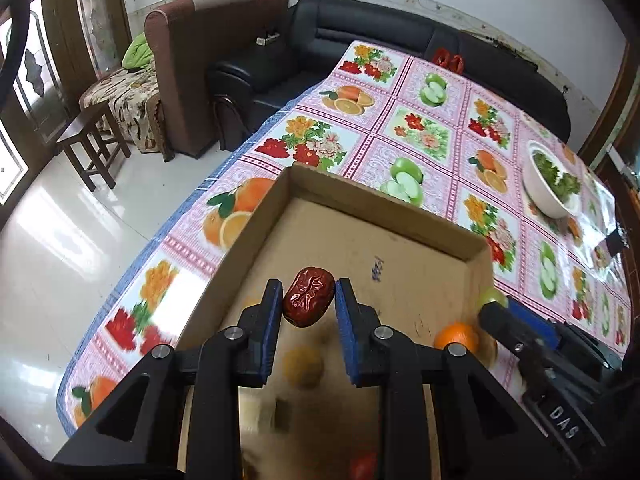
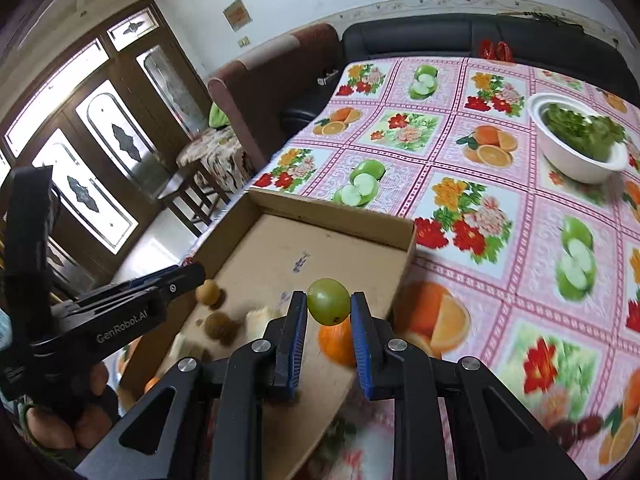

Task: Organize fruits
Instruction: 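Lower the date and tomato into the box and open both grippers, then withdraw both grippers from the box toward the remaining dates and plum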

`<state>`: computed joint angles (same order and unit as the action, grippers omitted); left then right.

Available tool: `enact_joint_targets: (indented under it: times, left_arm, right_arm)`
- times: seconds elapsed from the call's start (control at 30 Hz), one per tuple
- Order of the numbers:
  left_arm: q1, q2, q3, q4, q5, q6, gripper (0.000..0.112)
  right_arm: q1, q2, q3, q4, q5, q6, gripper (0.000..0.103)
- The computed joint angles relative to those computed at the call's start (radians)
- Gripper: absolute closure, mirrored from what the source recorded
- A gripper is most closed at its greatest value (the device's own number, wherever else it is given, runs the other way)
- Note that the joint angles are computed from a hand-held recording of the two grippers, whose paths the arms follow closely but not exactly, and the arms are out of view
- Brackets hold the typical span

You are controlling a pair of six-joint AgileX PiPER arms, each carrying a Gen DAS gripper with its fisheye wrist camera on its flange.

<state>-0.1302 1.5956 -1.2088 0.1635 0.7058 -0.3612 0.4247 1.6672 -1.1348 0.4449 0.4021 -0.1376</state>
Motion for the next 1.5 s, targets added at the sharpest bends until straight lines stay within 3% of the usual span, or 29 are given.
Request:
enact_joint_targets:
  times: [0.13, 0.4, 0.67, 0.73, 0.8, 0.83, 0.87, 0.93, 1.07, 1.3, 1.43, 1.5]
  left_arm:
    - [-0.009, 0.090, -0.078, 0.035, 0.030, -0.025, 0.088]
    - [-0.026, 0.229, -0.174, 0.051, 0.096, -0.039, 0.087]
    - [-0.035, 0.240, -0.178, 0.080, 0.107, -0.067, 0.087]
    - [-0.026, 0.236, -0.186, 0.061, 0.126, -0.052, 0.082]
    - [-0.021, 0.208, -0.170, 0.052, 0.118, -0.047, 0.078]
    - [-0.019, 0.190, -0.160, 0.053, 0.115, -0.050, 0.075]
    - [-0.012, 0.170, -0.150, 0.041, 0.110, -0.045, 0.074]
    - [0.007, 0.128, -0.124, -0.008, 0.099, -0.014, 0.073]
    - [0.039, 0.029, -0.053, -0.113, 0.084, 0.051, 0.072]
    - [0.001, -0.174, 0.133, -0.217, 0.033, 0.096, 0.070]
    - [-0.065, -0.252, 0.220, -0.252, 0.036, 0.096, 0.070]
    - [-0.122, -0.281, 0.246, -0.214, 0.038, 0.043, 0.070]
  right_arm:
    - [0.009, 0.109, -0.119, -0.131, 0.037, 0.105, 0.081]
    - [0.029, 0.264, -0.276, -0.249, 0.115, 0.161, 0.081]
    - [0.080, 0.293, -0.310, -0.416, 0.127, 0.249, 0.079]
    - [0.080, 0.292, -0.308, -0.407, 0.127, 0.243, 0.079]
    - [0.074, 0.286, -0.304, -0.385, 0.131, 0.228, 0.076]
    - [0.070, 0.278, -0.297, -0.373, 0.126, 0.222, 0.067]
    - [0.069, 0.263, -0.282, -0.375, 0.114, 0.230, 0.058]
    - [0.070, 0.231, -0.250, -0.400, 0.089, 0.257, 0.055]
    - [0.055, 0.133, -0.150, -0.349, 0.048, 0.230, 0.055]
    - [-0.027, -0.144, 0.185, -0.087, -0.060, 0.038, 0.055]
    - [-0.093, -0.291, 0.330, -0.072, -0.077, 0.033, 0.055]
    - [-0.148, -0.365, 0.397, 0.008, -0.069, -0.050, 0.054]
